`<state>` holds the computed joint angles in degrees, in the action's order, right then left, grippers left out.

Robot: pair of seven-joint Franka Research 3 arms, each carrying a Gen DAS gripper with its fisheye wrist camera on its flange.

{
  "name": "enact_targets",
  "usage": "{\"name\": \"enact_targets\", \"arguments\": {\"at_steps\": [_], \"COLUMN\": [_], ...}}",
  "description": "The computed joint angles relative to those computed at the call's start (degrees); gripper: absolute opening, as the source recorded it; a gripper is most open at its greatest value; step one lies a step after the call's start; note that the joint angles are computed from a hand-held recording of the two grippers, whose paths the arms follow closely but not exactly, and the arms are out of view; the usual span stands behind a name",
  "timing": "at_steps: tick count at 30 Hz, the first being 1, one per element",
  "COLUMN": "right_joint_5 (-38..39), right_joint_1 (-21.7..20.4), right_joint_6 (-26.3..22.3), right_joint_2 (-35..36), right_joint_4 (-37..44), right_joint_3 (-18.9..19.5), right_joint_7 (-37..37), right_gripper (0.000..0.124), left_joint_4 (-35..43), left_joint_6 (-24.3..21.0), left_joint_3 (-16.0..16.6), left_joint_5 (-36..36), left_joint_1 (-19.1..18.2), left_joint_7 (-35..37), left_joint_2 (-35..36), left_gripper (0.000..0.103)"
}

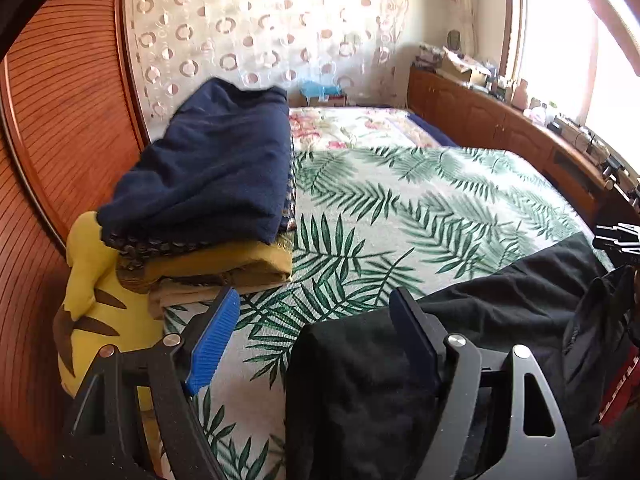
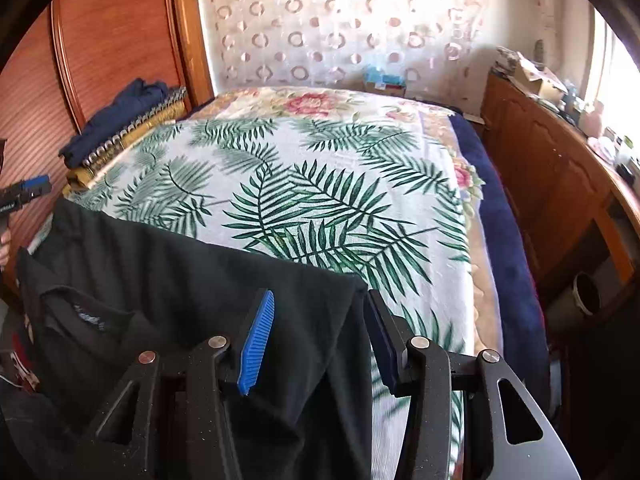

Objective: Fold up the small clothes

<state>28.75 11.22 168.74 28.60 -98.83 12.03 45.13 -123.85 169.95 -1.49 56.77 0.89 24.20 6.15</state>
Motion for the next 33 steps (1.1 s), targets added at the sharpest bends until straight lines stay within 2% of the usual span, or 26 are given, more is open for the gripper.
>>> {"name": "enact_targets", "arguments": {"at_steps": [2,5,7,10,13,19,24,30,31,32,33], "right_joint_5": [-2.86,-5.58,-5.51,-4.8,-4.28,-4.36,-4.52,-4.77,-4.9,-4.99,-4.79], "right_joint_1": [2.73,4.03,2.89,1.66,1.21,0.98,0.49,0.69,0.74,0.42,-0.37], "right_joint_6": [-1.44,-2.79,-3.61,-2.27,0.49,2.39,2.06,2.23,2.17,1.8,1.41], "right_joint_2": [2.18,4.59,5.66,5.51,5.81,6.15,6.62,6.68,6.67,6.75,6.78], "right_joint_4": [2.8,5.52,6.85,6.23,5.38,4.65,5.24,5.27,5.29,5.48,5.54], "right_joint_3": [-3.29,-5.29,-4.16,-2.63,-1.52,-0.98,-0.44,-0.6,-0.66,-0.27,0.79], "right_joint_7": [3.48,6.87,7.16,6.24,5.27,5.49,5.15,5.25,5.21,4.65,3.38], "right_gripper": [0.049,0.049,0.049,0.05,0.052,0.057,0.059,0.059,0.058,0.049,0.043], "left_joint_4": [0.44,-0.11,-0.77,-1.86,-2.72,-2.83,-2.94,-2.32,-2.13,-2.18,-2.22], "left_joint_6": [-0.5,-0.45,-0.69,0.24,2.19,2.87,2.93,2.95,2.94,2.92,3.07], "left_joint_3": [-0.46,-1.2,-1.15,-0.47,1.15,2.92,2.99,2.3,2.01,1.27,0.94], "left_joint_5": [-2.78,-9.63,-12.58,-14.29,-13.0,-8.0,-5.84,-6.87,-7.63,-9.45,-10.6], "left_joint_1": [0.24,0.86,0.65,0.08,-0.94,-2.14,-1.96,-1.29,-1.12,-0.58,-0.42], "left_joint_7": [2.48,8.29,10.58,11.66,9.56,5.17,3.02,4.19,5.03,7.26,8.56], "left_joint_2": [1.17,2.74,3.28,3.57,3.45,3.47,3.17,3.76,3.97,3.99,4.0], "left_gripper": [0.078,0.078,0.078,0.078,0.078,0.079,0.079,0.079,0.079,0.079,0.072]}}
